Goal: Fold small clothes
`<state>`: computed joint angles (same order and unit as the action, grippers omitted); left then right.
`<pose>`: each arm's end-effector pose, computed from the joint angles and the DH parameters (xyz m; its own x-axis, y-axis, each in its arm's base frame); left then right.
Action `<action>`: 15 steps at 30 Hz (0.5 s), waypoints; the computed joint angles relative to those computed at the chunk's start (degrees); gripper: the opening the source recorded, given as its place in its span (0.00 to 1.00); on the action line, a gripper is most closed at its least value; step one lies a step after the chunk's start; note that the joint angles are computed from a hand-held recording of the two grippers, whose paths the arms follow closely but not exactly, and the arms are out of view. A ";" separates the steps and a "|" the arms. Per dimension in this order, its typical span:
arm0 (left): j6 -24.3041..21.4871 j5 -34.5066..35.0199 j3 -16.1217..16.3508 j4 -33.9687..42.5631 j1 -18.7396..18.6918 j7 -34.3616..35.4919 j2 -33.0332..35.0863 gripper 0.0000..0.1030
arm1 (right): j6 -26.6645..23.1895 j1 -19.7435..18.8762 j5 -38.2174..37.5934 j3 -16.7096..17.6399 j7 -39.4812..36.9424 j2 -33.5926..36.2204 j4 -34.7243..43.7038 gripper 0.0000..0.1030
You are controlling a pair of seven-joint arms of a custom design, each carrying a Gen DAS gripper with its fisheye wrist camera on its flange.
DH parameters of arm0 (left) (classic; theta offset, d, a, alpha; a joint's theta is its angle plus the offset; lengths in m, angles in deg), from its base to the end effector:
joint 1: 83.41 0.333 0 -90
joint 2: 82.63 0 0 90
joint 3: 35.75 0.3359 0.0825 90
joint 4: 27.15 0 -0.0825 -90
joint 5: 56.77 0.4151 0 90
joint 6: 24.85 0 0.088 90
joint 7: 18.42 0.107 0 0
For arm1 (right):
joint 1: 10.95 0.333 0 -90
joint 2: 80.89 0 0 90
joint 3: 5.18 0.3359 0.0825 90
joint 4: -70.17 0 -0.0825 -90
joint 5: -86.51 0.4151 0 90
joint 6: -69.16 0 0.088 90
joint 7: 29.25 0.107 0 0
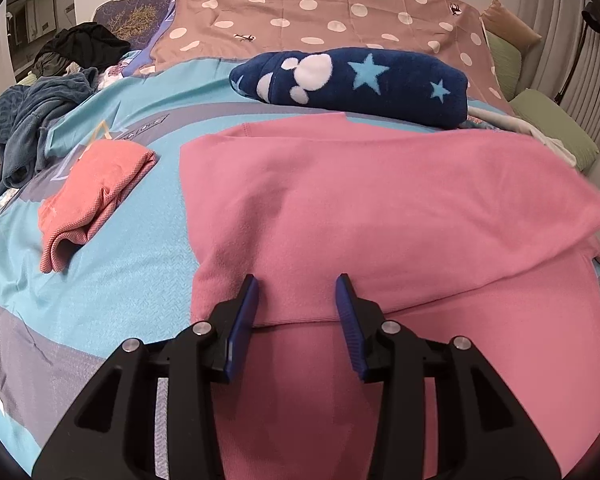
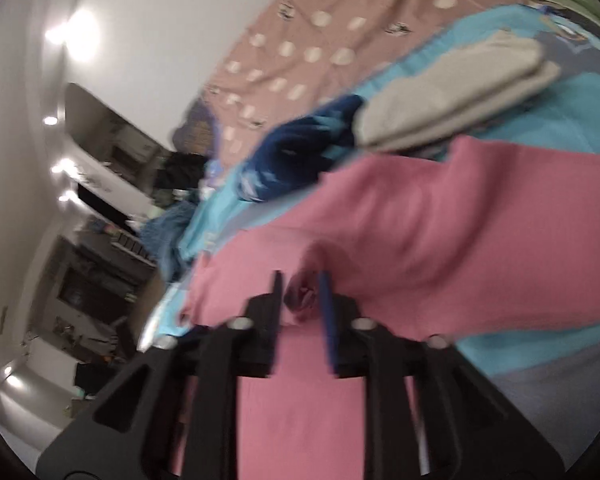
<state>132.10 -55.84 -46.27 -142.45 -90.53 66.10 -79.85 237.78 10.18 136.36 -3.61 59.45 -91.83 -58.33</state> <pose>0.6096 -0.1927 0.5143 -0.2381 -0.9697 0.0545 -0.7649 0.1526 -0.6258 0.5274 0.1675 0.5404 -0.0601 -0.7459 -0.6633 -0.7207 0.4922 -0.4881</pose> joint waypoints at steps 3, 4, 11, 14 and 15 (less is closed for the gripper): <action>-0.06 0.19 -0.07 0.17 -0.07 -0.33 0.14 0.41 | -3.30 -4.71 -10.57 1.96 12.29 -0.51 -2.80 0.33; -0.16 0.03 -0.09 0.22 -0.06 -0.32 0.13 0.41 | -3.78 -2.27 -6.05 -0.52 9.47 -0.46 -3.17 0.33; -2.48 -10.46 -2.32 2.27 -1.34 6.77 -0.37 0.41 | -9.46 -0.05 20.31 -3.98 -13.15 3.61 2.01 0.53; -2.47 -17.65 -4.41 4.16 -3.55 16.39 0.41 0.43 | -14.94 -2.98 15.16 -2.61 -7.77 8.54 7.51 0.61; -3.46 -20.45 -5.21 5.44 -4.24 19.64 1.26 0.45 | -15.80 -3.96 13.54 -2.14 -5.82 9.57 9.06 0.61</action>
